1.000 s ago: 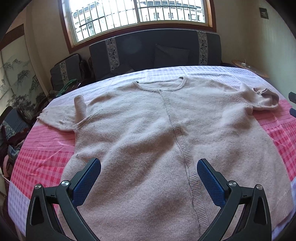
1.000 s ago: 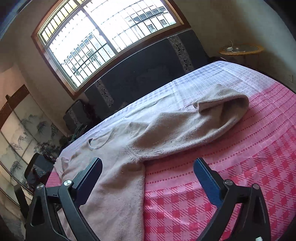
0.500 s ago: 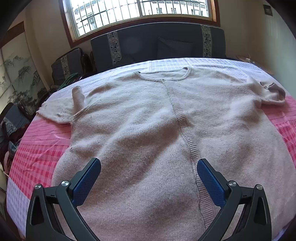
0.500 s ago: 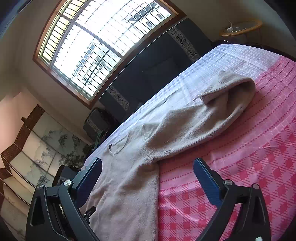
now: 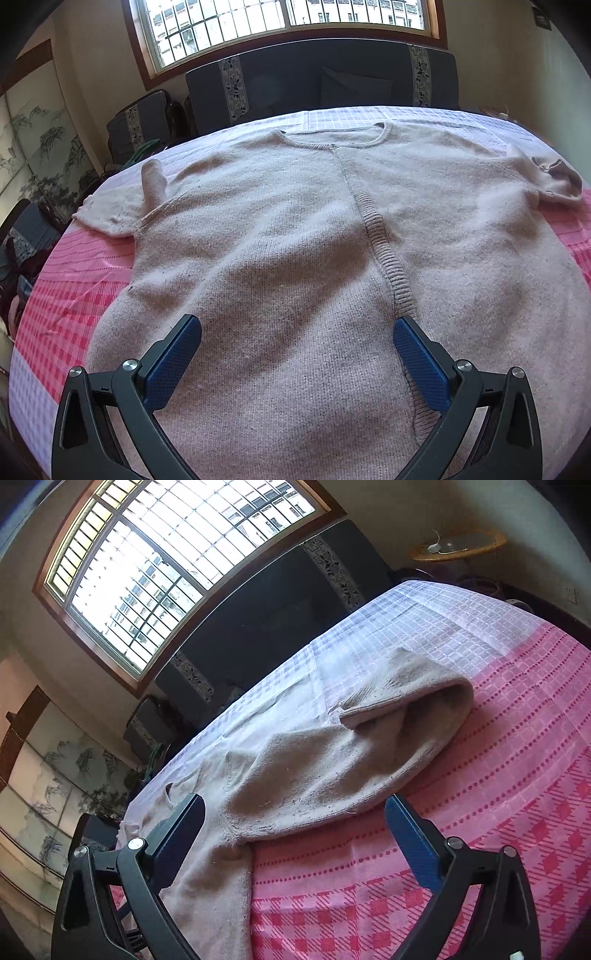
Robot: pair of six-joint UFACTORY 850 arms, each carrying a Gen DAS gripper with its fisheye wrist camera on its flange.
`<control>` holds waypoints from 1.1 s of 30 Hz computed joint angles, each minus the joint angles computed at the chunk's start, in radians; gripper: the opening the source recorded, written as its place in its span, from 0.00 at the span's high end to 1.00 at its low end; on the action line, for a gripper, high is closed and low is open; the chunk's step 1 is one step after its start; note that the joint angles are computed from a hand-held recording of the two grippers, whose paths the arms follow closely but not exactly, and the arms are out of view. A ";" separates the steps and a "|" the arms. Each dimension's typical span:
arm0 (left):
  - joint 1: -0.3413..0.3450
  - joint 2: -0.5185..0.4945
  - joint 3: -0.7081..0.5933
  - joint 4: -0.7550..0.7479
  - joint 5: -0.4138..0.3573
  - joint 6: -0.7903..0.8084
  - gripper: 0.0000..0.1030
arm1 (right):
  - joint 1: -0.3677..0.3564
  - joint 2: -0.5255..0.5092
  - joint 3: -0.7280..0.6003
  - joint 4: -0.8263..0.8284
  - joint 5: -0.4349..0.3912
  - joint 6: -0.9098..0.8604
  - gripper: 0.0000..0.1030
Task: Fold small clothes
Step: 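Grasp the sweater sleeve cuff with the right gripper and lift it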
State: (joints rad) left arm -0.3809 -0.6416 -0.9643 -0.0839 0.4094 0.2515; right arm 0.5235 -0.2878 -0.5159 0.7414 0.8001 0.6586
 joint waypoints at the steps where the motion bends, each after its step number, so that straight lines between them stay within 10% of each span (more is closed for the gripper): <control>1: 0.003 0.001 0.002 0.013 0.000 -0.017 0.00 | -0.012 -0.004 0.010 -0.045 0.019 0.058 0.05; 6: 0.022 -0.004 -0.006 0.112 -0.028 -0.148 0.00 | -0.096 -0.018 0.071 -0.217 0.170 0.340 0.09; 9: 0.025 -0.006 -0.006 0.112 -0.031 -0.165 0.00 | -0.171 -0.031 0.074 -0.312 0.182 0.451 0.25; 17: 0.041 -0.016 -0.024 0.240 -0.061 -0.297 0.00 | -0.312 -0.151 0.017 -0.480 0.230 0.700 0.28; 19: 0.048 -0.019 -0.027 0.293 -0.066 -0.352 0.00 | -0.343 -0.168 -0.007 -0.493 0.201 0.700 0.51; 20: 0.051 -0.020 -0.029 0.316 -0.067 -0.378 0.00 | -0.357 -0.174 -0.019 -0.510 0.172 0.714 0.88; 21: 0.054 -0.020 -0.030 0.337 -0.068 -0.400 0.00 | -0.363 -0.182 -0.026 -0.512 0.174 0.737 0.91; 26: 0.071 -0.019 -0.029 0.418 -0.053 -0.514 0.00 | -0.250 -0.163 -0.131 -0.436 0.263 0.590 0.91; 33: 0.161 0.006 0.000 0.603 0.051 -0.796 0.00 | -0.079 -0.381 -0.612 -0.602 0.202 0.495 0.92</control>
